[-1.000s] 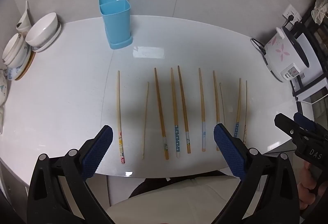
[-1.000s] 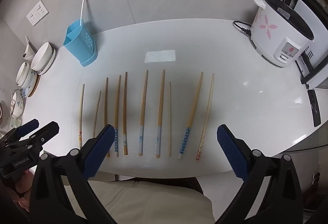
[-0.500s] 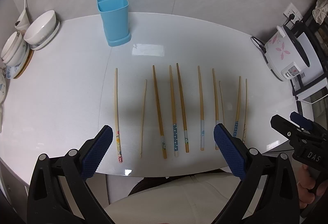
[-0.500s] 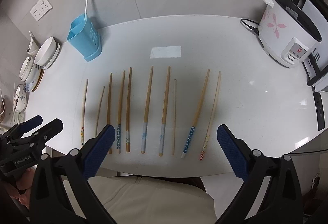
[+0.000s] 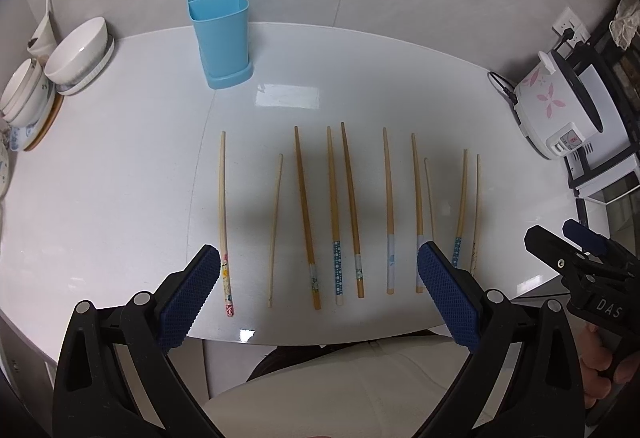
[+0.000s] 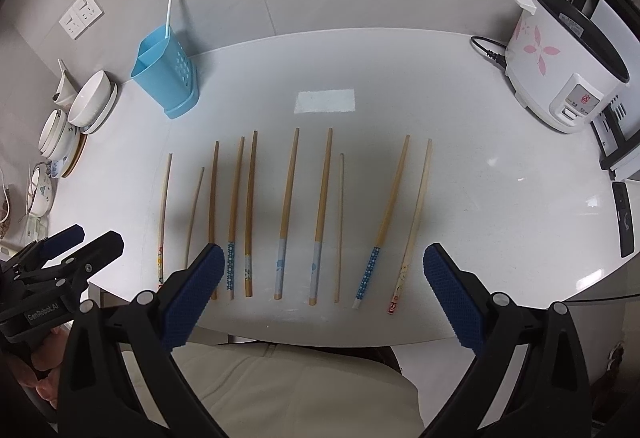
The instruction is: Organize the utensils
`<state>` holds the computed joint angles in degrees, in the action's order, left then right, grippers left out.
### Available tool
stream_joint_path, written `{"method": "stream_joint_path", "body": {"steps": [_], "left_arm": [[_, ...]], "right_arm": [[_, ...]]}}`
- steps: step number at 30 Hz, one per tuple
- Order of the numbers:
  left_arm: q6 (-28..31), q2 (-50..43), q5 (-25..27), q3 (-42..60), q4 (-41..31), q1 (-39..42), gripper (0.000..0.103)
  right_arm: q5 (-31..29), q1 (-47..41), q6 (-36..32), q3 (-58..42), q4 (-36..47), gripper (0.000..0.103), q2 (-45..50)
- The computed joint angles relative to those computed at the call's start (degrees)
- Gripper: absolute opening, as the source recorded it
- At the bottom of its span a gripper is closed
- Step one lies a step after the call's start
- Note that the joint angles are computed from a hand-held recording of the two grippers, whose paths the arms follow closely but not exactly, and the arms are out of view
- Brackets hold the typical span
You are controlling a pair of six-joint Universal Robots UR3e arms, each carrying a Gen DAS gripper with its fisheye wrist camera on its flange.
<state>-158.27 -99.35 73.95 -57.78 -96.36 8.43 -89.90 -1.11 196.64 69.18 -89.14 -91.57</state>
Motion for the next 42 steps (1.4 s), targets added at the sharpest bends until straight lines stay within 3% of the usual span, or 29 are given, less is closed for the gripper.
{"method": "stream_joint_path", "body": {"steps": [42], "left_arm": [[1.7,0.4,-0.8,0.5,-0.1,0.8,0.097]], "right_arm": [[-3.2,1.7,2.8,-2.1,0.9,0.096,0.4]]}}
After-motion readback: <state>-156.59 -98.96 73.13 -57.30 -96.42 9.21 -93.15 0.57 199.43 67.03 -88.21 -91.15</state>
